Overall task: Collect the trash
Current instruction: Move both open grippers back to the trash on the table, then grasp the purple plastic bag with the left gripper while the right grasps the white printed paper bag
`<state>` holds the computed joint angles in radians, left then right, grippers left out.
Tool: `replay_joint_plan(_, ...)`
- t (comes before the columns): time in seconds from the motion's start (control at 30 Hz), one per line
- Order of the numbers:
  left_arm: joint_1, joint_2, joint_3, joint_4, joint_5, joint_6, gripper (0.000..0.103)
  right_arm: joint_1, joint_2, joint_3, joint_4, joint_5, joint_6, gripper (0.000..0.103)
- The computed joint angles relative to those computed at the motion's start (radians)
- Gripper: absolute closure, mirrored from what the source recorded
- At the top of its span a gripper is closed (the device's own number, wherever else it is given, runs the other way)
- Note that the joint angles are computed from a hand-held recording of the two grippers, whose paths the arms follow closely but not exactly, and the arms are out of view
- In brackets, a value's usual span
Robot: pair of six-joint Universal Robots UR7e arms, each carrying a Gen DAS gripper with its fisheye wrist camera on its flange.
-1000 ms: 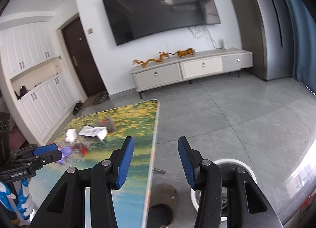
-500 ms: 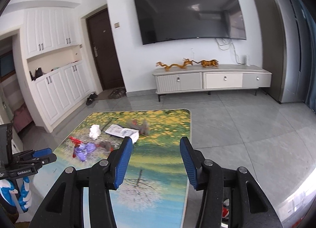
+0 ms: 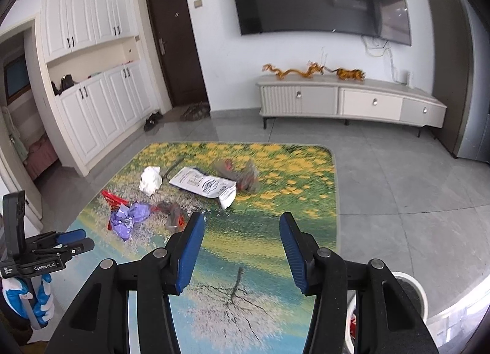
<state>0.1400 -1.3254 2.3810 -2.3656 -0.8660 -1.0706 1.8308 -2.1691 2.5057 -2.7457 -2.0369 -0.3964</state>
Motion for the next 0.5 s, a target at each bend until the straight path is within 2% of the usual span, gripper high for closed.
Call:
replay_joint_plan(0.17, 0.059, 0.058, -0.022, -0.061, 0.006, 0.049, 0.05, -0.063, 0.106, -0.013, -0.014, 0.086, -0.04, 0.055)
replay_joint_plan(0.37, 0.125, 0.112, -0.044, -0.124, -0.003, 0.089, 0.05, -0.091, 0.255, -0.051, -0.063, 0.12, -0.087, 0.055)
replay_joint_plan(0.5, 0.153, 0.132, -0.051, -0.155, -0.004, 0.104, 0.05, -0.091, 0.374, -0.101, -0.091, 0.134, -0.156, 0.055)
